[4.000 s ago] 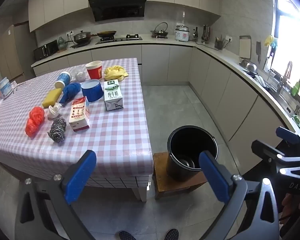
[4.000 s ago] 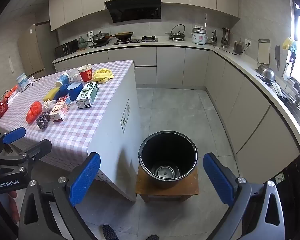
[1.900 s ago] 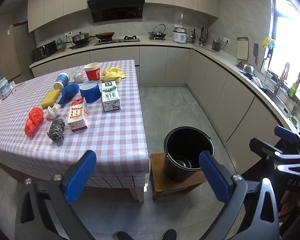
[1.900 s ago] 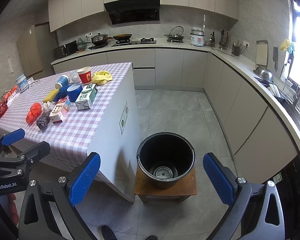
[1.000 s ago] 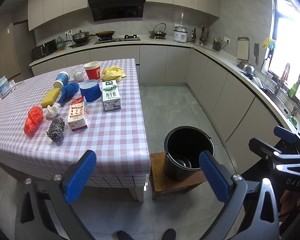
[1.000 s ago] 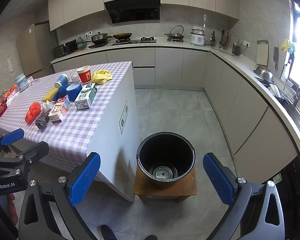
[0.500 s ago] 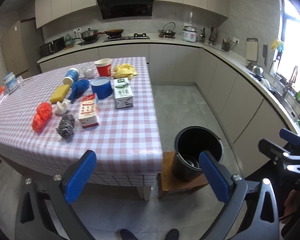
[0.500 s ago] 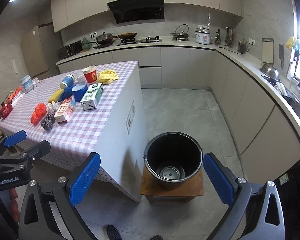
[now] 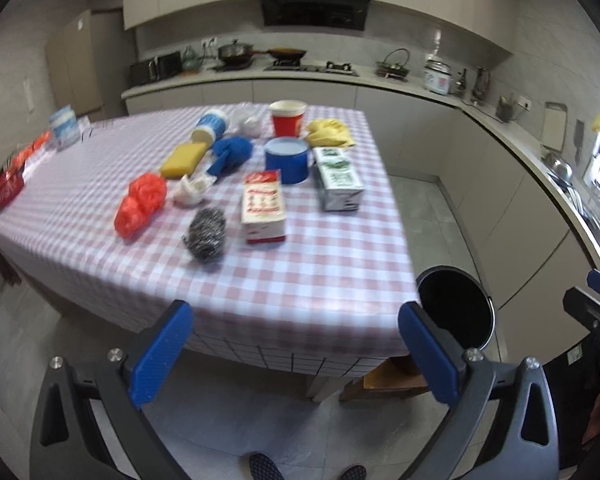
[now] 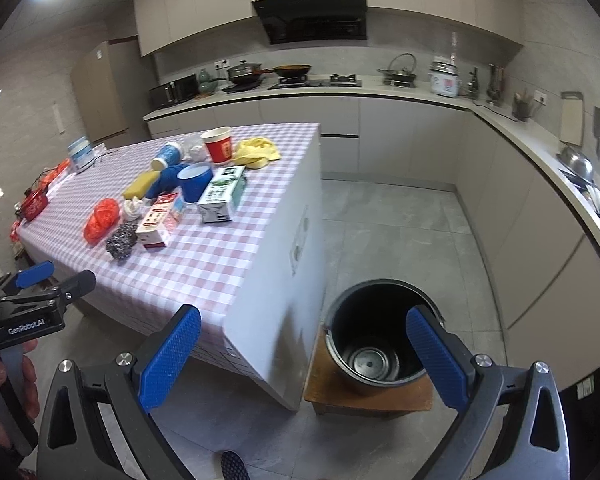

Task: Collect trash
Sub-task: 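Grasp the red plastic bag with the left tool while the right tool grasps the milk-powder bag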

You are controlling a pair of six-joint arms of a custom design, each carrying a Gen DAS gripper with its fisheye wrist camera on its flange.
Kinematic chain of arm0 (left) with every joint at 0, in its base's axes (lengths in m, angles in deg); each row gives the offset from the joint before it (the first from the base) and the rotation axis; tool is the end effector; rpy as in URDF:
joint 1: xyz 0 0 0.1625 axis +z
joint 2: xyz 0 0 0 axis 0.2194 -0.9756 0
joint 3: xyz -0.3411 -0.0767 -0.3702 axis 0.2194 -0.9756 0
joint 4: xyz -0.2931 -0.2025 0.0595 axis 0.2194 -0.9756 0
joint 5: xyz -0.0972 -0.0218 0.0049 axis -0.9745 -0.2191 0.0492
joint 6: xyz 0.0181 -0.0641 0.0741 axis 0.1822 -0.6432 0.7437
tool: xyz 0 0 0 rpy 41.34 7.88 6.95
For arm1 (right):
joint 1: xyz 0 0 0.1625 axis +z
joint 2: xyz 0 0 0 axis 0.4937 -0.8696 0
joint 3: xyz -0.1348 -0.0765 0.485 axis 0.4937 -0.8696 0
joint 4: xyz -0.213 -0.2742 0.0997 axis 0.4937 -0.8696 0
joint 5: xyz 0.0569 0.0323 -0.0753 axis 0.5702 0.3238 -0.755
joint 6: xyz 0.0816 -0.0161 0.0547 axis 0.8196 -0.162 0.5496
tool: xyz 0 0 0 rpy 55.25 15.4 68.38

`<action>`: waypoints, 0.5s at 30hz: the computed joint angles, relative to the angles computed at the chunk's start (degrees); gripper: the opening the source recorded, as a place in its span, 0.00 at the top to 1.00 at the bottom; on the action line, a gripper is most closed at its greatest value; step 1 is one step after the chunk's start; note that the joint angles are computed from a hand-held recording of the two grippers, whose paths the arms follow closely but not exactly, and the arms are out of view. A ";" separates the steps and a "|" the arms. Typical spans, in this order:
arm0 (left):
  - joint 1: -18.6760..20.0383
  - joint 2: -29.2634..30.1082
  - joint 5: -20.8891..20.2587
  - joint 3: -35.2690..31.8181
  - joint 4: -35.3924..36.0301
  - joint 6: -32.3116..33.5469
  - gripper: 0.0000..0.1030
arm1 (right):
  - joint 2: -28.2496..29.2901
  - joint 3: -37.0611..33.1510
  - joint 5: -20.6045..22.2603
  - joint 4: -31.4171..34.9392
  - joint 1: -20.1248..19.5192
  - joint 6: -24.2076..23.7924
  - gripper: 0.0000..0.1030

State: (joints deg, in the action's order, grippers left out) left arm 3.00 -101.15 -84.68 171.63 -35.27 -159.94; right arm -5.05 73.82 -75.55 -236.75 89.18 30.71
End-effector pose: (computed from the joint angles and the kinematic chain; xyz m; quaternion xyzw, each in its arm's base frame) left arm -0.4378 -0.3443 0.1820 0.1012 0.8609 -0.3584 0.3466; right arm 0.2718 -0.3580 0.3979 0.2089 -0.8665 0.3396 0.3003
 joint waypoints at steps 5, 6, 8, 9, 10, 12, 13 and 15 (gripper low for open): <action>0.84 -2.23 1.93 1.05 4.05 -4.34 0.04 | 4.28 -1.60 1.74 -1.01 0.69 -0.97 0.00; 0.90 -2.67 2.17 1.36 4.33 -4.80 0.04 | 5.12 -1.98 2.16 -1.09 0.77 -0.93 0.00; 1.14 -3.99 3.01 1.72 7.19 -7.29 0.04 | 6.85 -2.74 2.59 -1.53 1.24 -0.76 0.00; 1.33 -4.43 3.35 1.99 7.71 -7.68 0.04 | 7.69 -3.04 2.88 -1.86 1.40 -0.85 0.00; 1.52 -5.11 3.63 2.14 9.79 -9.06 0.04 | 8.56 -3.49 3.08 -2.02 1.63 -0.82 0.00; 1.79 -6.34 3.60 2.85 10.82 -9.84 0.04 | 10.31 -4.41 3.93 -1.81 1.98 -0.48 0.00; 2.04 -7.06 3.72 3.21 11.66 -10.53 0.04 | 11.32 -4.97 4.33 -1.67 2.13 -0.24 0.00; 2.68 -8.61 3.92 3.73 13.62 -11.88 0.05 | 13.26 -6.11 5.27 -1.62 2.48 0.26 0.04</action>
